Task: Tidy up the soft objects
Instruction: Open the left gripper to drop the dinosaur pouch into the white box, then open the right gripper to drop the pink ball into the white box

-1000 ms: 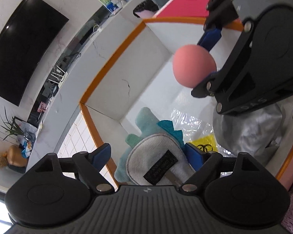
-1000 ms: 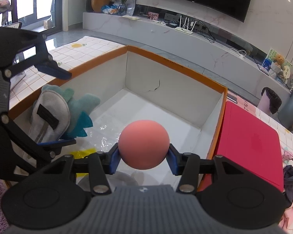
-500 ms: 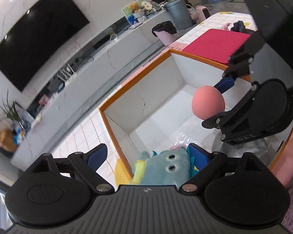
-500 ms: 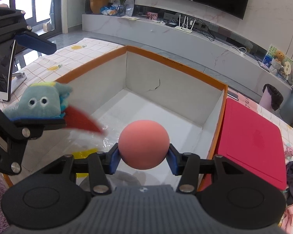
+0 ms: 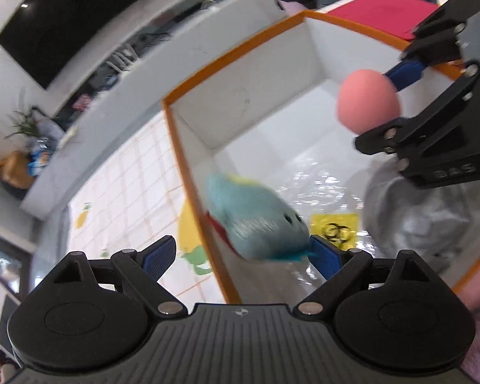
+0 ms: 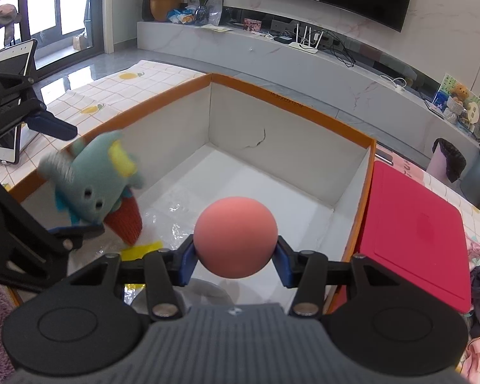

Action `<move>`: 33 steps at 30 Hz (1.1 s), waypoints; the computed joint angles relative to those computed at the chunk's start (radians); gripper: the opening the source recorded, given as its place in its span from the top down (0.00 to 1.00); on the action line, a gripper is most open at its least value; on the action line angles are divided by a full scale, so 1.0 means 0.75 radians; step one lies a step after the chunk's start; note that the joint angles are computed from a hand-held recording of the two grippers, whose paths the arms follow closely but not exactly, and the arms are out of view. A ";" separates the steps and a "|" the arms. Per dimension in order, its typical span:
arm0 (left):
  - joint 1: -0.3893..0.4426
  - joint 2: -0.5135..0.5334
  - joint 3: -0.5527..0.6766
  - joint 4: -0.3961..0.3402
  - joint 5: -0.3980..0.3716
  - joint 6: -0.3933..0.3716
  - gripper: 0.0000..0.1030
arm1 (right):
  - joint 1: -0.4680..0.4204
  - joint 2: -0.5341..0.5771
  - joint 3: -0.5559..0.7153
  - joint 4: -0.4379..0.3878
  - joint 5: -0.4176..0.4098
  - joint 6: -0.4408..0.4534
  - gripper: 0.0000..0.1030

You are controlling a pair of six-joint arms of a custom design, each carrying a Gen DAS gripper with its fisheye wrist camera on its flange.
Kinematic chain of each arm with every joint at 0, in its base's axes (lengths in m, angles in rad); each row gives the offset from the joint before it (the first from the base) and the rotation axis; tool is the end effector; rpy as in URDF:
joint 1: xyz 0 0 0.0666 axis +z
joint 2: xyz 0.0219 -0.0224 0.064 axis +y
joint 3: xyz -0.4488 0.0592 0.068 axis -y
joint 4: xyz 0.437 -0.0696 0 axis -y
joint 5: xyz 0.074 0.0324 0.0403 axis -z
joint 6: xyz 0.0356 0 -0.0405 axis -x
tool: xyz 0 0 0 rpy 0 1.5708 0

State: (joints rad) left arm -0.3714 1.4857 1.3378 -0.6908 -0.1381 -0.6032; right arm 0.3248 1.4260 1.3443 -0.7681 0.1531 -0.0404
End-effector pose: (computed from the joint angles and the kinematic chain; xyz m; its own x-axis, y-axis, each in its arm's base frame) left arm 0.5203 -0.1978 0.4378 -0.4155 0.7648 -0.4924 0.6186 0.6344 0.4635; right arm 0.5059 0.1642 0.4667 -0.7202 -0.2004 -0.6642 -0.1910 0.9776 -0.0878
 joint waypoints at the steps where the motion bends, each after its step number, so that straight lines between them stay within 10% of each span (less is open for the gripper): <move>1: 0.007 -0.015 -0.025 0.045 0.027 0.007 0.00 | 0.000 -0.001 0.000 0.000 -0.001 0.000 0.52; 17: 0.072 -0.081 -0.047 0.122 0.258 0.290 0.00 | 0.000 -0.007 -0.003 -0.001 -0.028 0.008 0.52; 33: 0.098 -0.162 -0.111 0.306 0.188 0.799 0.00 | 0.026 0.080 0.132 -0.137 -0.306 -0.068 0.51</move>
